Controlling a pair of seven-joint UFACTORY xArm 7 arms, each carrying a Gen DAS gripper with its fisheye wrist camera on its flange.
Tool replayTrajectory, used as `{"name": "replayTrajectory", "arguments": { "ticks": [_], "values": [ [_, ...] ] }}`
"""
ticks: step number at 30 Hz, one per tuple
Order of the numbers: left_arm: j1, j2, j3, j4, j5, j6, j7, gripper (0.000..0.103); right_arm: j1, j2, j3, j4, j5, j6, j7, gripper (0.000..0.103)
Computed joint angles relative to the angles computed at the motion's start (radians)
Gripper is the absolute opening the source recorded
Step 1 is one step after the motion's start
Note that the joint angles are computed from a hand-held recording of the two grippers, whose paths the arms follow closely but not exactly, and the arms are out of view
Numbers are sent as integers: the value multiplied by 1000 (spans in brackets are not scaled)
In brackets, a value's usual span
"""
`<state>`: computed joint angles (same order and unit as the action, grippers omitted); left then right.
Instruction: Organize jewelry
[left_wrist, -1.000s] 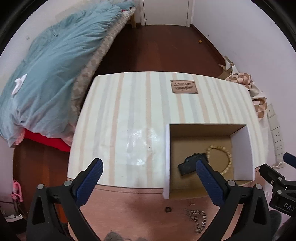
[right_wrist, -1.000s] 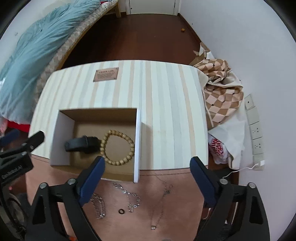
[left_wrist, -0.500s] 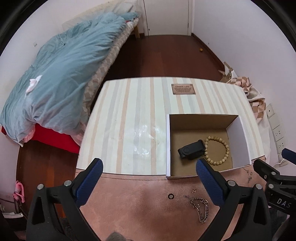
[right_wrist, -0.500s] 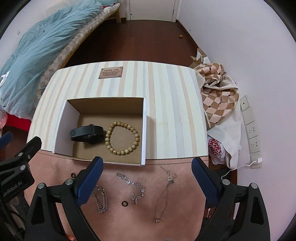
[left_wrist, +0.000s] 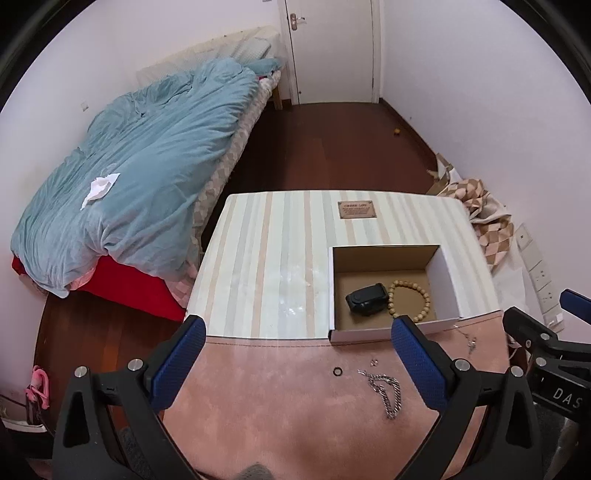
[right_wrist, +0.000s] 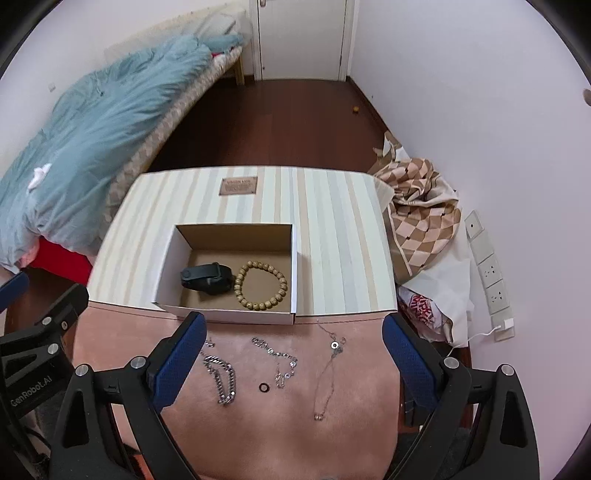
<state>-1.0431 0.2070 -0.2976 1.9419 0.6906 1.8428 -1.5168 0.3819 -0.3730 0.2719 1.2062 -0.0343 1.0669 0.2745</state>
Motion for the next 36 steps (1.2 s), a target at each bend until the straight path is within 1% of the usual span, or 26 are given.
{"name": "replayTrajectory", "arguments": {
  "ticks": [6,11,14,17,20,23,24,25,26,27,28,30,32,34,36],
  "values": [
    [-71,26,-5,86,54,78,-13,103,-3,-83,-1,-13,10,3,5,97],
    [-116,32,3,115,73,109,-34,103,1,-132,-7,-26,48,16,-6,97],
    [-131,38,8,120,67,133,-60,103,-1,-159,-10,-51,69,17,-4,97],
    [-123,23,5,71,22,125,-106,103,-4,-197,-23,-116,95,17,2,97],
    [-74,-21,-11,-51,-69,39,-170,103,-7,-226,-47,-196,130,27,3,97],
    [-29,-38,-34,-147,-129,-50,-209,103,-13,-261,-93,-299,182,47,-6,97],
    [-16,-35,-39,-165,-146,-74,-213,103,-16,-269,-104,-327,198,43,-12,95],
    [-4,-30,-42,-185,-169,-99,-220,103,-19,-281,-118,-367,214,35,-20,87],
    [6,-27,-45,-201,-186,-123,-229,103,-25,-286,-127,-396,221,33,-30,82],
    [16,-27,-46,-229,-204,-166,-242,103,-27,-288,-133,-419,228,29,-40,72],
    [26,-26,-46,-249,-221,-194,-249,103,-30,-286,-138,-446,237,21,-49,67],
    [43,-16,-47,-279,-258,-243,-252,103,-32,-279,-143,-493,253,-1,-67,64],
    [51,-5,-46,-298,-282,-272,-257,102,-31,-275,-137,-533,260,-30,-79,64],
    [55,7,-44,-303,-298,-278,-255,102,-25,-256,-127,-554,262,-55,-87,63],
    [57,12,-41,-315,-310,-291,-254,102,-15,-239,-112,-581,264,-87,-87,58]
  ]
}}
